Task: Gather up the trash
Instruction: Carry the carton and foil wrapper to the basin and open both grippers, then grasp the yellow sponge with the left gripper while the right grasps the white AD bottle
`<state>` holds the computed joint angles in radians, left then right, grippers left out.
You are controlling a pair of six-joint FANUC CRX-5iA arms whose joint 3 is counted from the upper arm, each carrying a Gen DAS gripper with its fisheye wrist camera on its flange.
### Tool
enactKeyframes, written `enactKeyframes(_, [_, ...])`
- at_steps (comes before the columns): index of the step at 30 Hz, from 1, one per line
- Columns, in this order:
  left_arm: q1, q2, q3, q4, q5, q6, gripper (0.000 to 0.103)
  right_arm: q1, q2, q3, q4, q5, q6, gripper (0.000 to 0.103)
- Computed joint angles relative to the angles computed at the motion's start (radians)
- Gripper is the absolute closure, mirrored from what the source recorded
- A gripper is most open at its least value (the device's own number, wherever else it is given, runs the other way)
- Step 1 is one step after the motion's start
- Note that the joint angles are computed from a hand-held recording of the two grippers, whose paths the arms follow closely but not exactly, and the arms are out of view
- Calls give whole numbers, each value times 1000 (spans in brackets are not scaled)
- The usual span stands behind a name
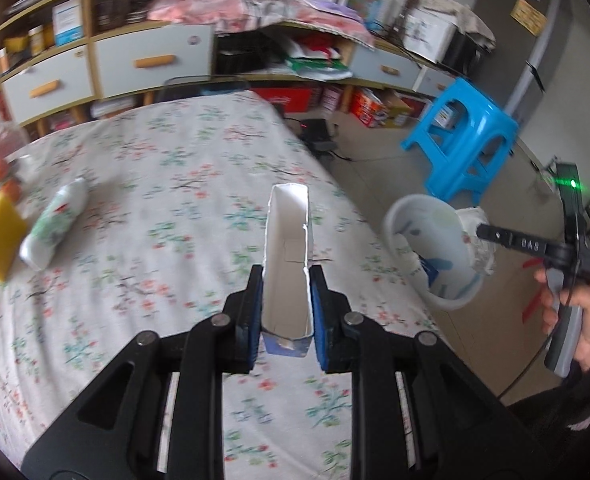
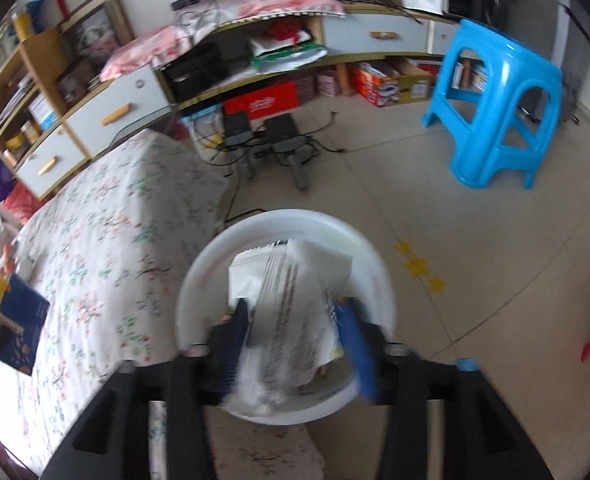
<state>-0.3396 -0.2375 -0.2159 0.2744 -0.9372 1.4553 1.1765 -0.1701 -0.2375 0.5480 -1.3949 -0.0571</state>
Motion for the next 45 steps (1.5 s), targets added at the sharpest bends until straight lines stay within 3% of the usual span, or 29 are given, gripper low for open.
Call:
enactKeyframes(8, [-112,105,62,30,24,-17,80,13,-83,-56,15,-15,-56,30])
enactKeyframes(14, [-195,197,138,40,34,-19,79,57,-108,-70,42,-108,-89,28])
enactKeyframes(26, [-256,294,213,59,48,0,78,92,-156,-100,57,-151,-145,26])
enactKeyframes(28, [-252,291,194,95,68,-31,55,97,-162,-104,59,-153,-155,25])
enactKeyframes(29, [-251,293,203,82,57,-16,23,99,-162,-103,58,-156,-159,25])
enactKeyframes(30, [-258,289,221,20,52,43,8,99,-160,-101,56,-158,-160,25])
enactKeyframes(32, [-266,273,230,-57,56,95,7,101,-154,-94,54,-165,-159,24])
enactKeyframes(35, [-265,267,261,-139,-5,157,7,100,-138,-80,52,-178,-151,22])
enactKeyframes(41, [-226,206,239,-221,-54,206,4,98,-119,-61,57,-160,-158,14])
enactKeyframes(43, [-203,172,220,-244,-59,212,3,94,-111,-52,54,-131,-134,0])
enactKeyframes(45, [-180,144,206,-259,-66,210,2,93,-88,-36,55,-135,-120,0])
